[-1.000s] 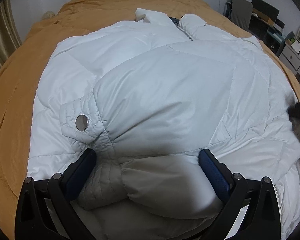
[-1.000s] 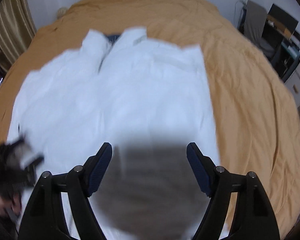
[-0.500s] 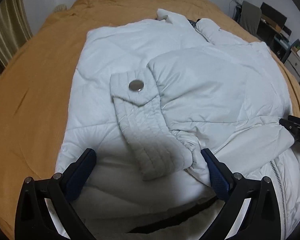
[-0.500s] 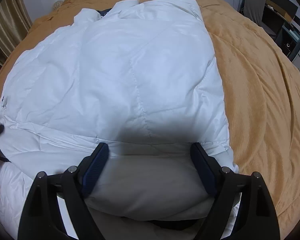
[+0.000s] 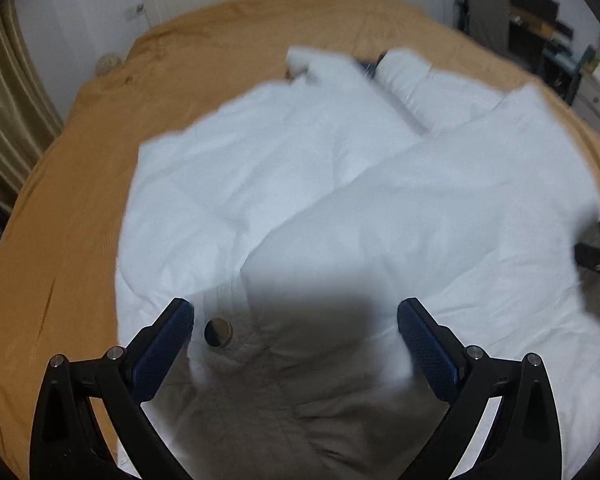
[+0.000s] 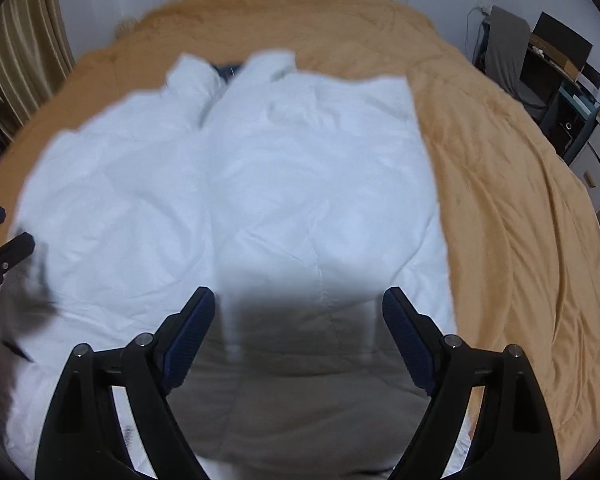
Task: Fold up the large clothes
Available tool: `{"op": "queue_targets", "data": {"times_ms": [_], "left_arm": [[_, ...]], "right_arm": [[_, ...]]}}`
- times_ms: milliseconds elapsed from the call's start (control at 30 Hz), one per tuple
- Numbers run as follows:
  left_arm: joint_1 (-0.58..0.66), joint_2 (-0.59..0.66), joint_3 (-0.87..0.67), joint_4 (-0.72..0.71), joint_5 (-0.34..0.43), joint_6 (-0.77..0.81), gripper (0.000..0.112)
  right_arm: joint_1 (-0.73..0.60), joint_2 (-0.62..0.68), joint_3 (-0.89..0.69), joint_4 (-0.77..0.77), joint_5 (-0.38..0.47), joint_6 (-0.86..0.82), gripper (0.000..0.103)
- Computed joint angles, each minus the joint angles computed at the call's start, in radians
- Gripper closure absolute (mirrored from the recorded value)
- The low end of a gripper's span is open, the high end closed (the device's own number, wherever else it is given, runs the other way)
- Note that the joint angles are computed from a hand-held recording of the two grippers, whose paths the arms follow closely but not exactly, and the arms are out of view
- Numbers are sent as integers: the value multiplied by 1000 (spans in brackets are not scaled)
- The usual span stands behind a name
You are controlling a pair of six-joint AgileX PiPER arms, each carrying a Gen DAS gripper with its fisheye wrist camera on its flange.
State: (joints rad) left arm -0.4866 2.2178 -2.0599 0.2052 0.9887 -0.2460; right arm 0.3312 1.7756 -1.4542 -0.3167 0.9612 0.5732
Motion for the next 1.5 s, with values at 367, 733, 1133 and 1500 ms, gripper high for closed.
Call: {"op": "queue_targets", "data": {"times_ms": [367,733,1133,1500], "left_arm": [[222,-535,716,-360,-311,217,10],[303,-729,1105,-357,-311,253,10],[414,-872,1178,-566,-242,451,10],[539,-851,1254,-936,5,829,11]], "right_arm": [[-200,-316,233,229,17,-238,0],[-484,-509,622,512,68,-500,0],[-620,-753,654,640,221,-634,0],[-553,-803,765,783,258,-726,0]]}}
